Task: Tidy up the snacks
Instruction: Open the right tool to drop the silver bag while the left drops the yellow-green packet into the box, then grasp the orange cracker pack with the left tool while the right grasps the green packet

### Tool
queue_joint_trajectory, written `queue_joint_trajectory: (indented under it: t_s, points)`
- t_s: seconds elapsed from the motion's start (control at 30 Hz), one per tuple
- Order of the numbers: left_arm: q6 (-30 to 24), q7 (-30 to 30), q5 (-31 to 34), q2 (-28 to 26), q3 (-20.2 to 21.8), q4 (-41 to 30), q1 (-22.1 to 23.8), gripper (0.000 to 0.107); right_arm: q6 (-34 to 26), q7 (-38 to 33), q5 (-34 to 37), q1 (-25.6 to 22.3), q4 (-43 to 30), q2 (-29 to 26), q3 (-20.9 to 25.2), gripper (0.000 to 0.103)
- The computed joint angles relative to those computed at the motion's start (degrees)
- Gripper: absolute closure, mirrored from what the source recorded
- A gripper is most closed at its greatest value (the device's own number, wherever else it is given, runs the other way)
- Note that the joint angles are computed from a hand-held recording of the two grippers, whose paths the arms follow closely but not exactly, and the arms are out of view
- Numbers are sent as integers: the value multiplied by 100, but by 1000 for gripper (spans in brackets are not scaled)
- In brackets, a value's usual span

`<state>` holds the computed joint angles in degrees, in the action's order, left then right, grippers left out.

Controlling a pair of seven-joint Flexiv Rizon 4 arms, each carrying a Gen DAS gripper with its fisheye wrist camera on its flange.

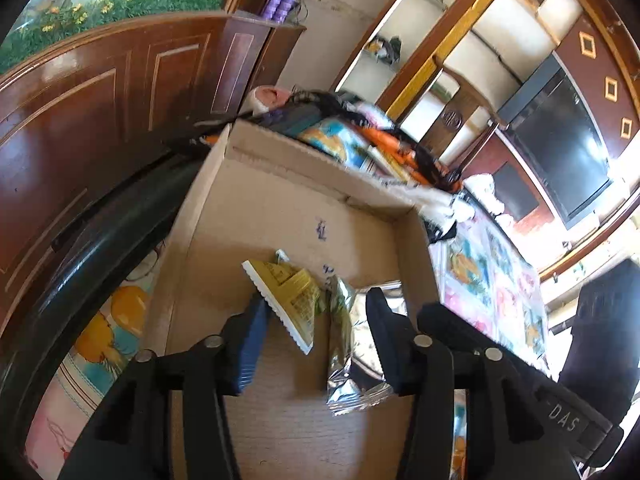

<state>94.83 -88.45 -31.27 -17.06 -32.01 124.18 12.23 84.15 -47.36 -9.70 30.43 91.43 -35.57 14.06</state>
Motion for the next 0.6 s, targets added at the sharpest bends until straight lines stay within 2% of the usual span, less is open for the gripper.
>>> queue_joint_trajectory:
  t_s: [0.13, 0.2, 0.3, 0.47, 0.53, 0.6]
  points:
    - [362, -98, 189, 21, -284, 109, 240, 48, 149, 208, -145, 231, 350, 286, -367, 37]
    - [407, -191, 386, 34, -75, 74, 71, 48, 254, 294, -190, 254, 569, 441, -454, 37]
    - [593, -330, 671, 36, -84, 85, 75, 48, 433, 435, -302, 318, 924, 683, -631, 36]
    - [767, -472, 1174, 50, 215, 24, -193, 45, 926, 601, -368, 276, 1719, 1158, -791, 36]
    - [765, -532, 1361, 51, 282, -3, -250, 45, 1084, 488, -349, 44, 1978, 1298, -592, 36]
    - [690, -557, 1520, 39, 683, -118, -621, 45, 1208, 406, -337, -73, 2252, 1451, -533, 35]
